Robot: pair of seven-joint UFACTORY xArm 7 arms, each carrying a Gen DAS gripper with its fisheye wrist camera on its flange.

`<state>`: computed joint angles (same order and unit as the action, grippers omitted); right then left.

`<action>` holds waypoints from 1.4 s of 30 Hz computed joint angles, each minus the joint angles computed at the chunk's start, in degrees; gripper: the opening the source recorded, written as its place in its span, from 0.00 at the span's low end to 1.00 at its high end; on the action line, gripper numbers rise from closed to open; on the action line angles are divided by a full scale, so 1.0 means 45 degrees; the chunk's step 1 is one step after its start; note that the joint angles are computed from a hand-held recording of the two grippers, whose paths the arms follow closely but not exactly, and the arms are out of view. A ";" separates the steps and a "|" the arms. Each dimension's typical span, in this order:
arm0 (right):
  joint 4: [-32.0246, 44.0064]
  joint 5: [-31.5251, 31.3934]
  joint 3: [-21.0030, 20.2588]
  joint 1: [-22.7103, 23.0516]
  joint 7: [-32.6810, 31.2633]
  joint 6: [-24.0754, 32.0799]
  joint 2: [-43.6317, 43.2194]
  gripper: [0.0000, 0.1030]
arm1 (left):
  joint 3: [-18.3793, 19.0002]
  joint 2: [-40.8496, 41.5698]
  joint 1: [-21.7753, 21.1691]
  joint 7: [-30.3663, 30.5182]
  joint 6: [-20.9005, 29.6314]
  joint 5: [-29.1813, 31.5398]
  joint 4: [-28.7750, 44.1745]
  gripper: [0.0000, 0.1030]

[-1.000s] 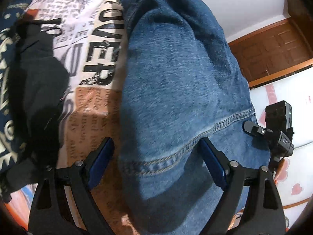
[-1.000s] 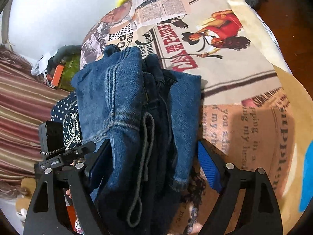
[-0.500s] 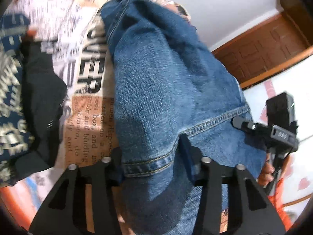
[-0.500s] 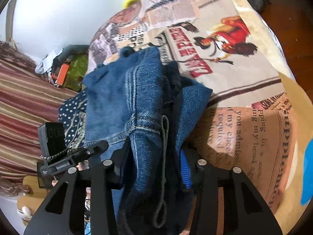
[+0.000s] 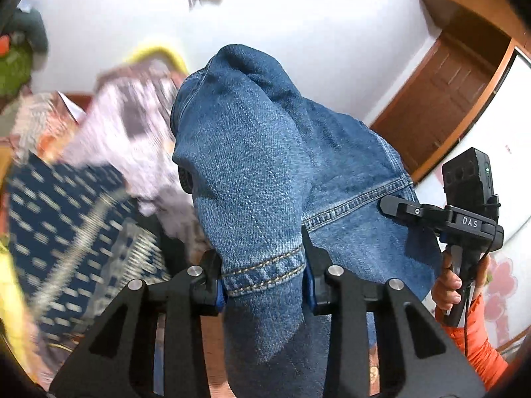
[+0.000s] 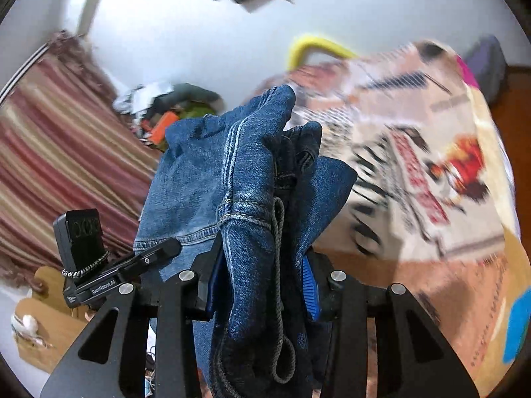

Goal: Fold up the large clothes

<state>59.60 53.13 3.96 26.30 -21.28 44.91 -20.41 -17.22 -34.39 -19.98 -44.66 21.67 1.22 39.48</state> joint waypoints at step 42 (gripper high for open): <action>0.1543 -0.4916 0.3298 0.1557 0.2369 -0.5758 0.3825 0.45 | -0.0985 -0.7412 0.3323 0.0663 0.6586 0.2173 -0.2674 0.53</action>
<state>66.54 31.00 18.80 33.31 -10.62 19.00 -3.19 -21.65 -67.75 -5.02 -41.67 51.30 11.00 27.45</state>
